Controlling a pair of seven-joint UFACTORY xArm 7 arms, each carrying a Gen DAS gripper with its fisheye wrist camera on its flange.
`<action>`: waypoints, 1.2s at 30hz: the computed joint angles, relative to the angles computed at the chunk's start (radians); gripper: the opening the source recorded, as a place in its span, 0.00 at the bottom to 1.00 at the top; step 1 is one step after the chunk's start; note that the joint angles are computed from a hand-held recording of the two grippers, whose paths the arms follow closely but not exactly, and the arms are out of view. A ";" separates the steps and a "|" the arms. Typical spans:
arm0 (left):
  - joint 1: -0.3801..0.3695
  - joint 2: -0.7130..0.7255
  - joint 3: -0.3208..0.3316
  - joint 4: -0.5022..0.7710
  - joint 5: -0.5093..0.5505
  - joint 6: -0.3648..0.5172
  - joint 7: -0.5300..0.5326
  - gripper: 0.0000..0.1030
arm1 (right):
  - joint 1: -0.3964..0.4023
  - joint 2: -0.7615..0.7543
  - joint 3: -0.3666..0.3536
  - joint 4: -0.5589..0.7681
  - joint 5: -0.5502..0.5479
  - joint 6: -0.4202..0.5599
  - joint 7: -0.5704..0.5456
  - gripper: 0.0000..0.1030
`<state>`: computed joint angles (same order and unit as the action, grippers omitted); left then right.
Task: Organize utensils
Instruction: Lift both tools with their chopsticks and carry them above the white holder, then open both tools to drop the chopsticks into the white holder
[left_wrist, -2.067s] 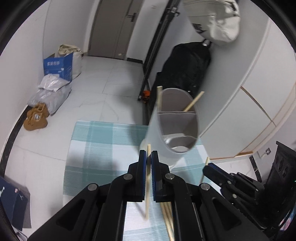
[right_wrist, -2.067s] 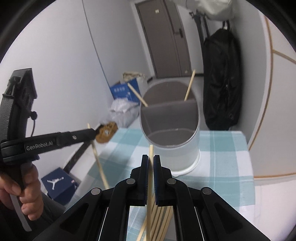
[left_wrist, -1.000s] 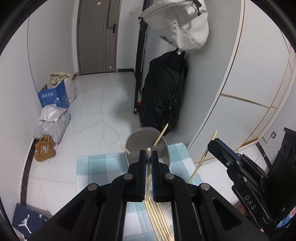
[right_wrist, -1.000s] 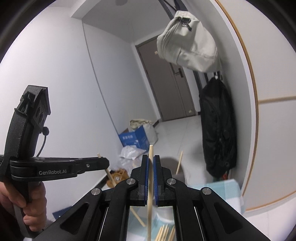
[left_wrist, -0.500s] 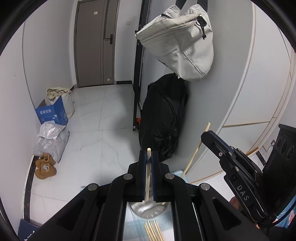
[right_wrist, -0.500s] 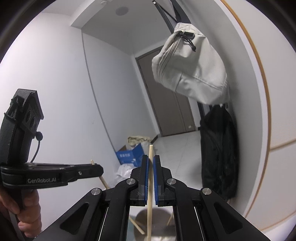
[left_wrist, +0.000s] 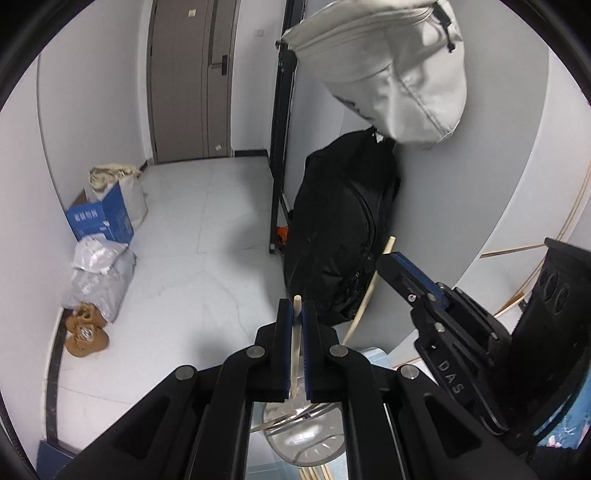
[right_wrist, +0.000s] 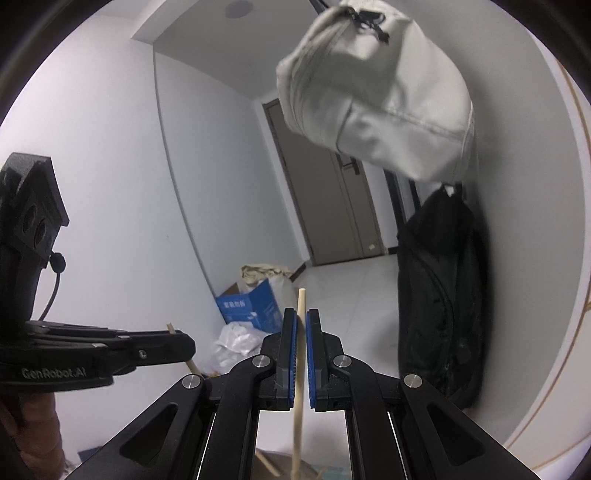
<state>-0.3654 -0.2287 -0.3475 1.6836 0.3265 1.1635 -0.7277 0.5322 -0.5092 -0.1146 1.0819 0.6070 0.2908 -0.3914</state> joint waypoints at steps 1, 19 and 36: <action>0.000 -0.001 0.004 -0.007 -0.006 -0.008 -0.001 0.01 | 0.014 0.003 -0.011 -0.006 0.009 -0.002 -0.015 0.04; -0.013 -0.019 0.063 -0.088 -0.229 -0.059 0.098 0.02 | 0.050 -0.059 -0.051 -0.101 0.098 0.104 -0.181 0.04; 0.036 -0.115 0.028 -0.148 -0.239 -0.031 -0.020 0.41 | -0.077 -0.198 -0.015 -0.182 0.088 0.298 -0.114 0.46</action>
<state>-0.3298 -0.3434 -0.3195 1.5359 0.0876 1.1330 -0.7478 0.4555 -0.7073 -0.1294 0.8999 0.6951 0.5891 -0.5049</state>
